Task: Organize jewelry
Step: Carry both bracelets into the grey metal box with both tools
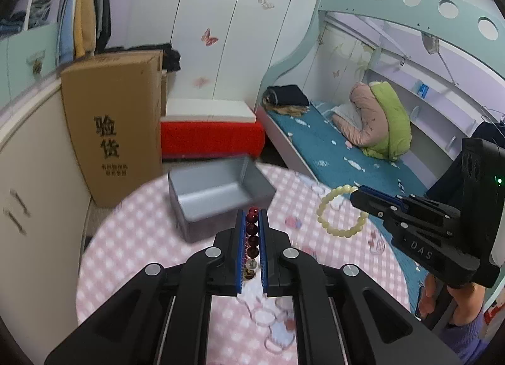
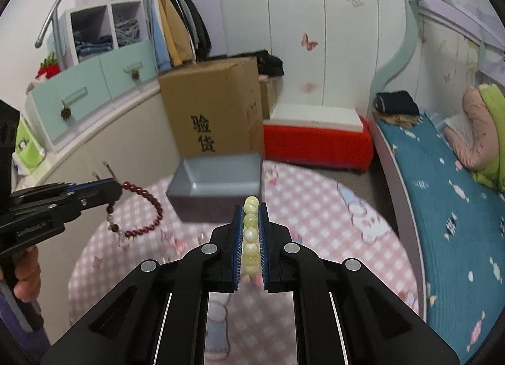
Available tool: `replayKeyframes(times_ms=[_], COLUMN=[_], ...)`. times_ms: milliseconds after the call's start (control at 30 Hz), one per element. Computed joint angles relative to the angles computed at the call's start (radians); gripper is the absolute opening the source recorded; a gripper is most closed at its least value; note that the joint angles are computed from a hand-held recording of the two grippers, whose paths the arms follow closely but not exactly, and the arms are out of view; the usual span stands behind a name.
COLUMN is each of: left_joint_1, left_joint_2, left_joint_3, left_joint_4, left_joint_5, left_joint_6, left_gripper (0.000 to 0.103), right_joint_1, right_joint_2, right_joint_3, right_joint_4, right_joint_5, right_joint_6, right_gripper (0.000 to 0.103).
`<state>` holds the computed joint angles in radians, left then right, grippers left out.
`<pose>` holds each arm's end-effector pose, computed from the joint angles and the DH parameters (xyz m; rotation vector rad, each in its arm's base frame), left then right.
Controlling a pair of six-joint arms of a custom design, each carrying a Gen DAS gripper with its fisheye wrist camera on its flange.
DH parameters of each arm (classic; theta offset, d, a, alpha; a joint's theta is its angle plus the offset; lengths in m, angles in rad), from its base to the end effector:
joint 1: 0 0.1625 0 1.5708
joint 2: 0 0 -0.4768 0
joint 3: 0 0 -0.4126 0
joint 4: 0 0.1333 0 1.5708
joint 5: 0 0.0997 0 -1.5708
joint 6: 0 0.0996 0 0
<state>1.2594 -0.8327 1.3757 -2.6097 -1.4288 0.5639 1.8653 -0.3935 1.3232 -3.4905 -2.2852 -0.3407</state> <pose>-0.1075 -0.8150 0.2627 1.1655 2.6123 -0.6927 0.2987 -0.7503 0.0567 0.2622 -2.1971 1.1519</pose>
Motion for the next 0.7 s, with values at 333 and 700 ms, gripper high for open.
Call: replayKeyframes(times_ms=[333, 700], left_joint_1=[-0.018, 0.009], left_joint_2=[0.186, 0.370], left_joint_3=[-0.299, -0.556], left_joint_4=[0.146, 0.322], left_joint_5=[0.082, 0.198], left_joint_6=[-0.041, -0.083], left_gripper=[0.006, 0.006], right_joint_1=[-0.040, -0.090], right_joint_2=[0.073, 0.207], right_joint_3=[-0.257, -0.525], right_joint_4=[0.196, 0.454], right_joint_5=[0.086, 0.104], right_joint_6=[0.028, 0.094], right_gripper=[0.010, 0.010])
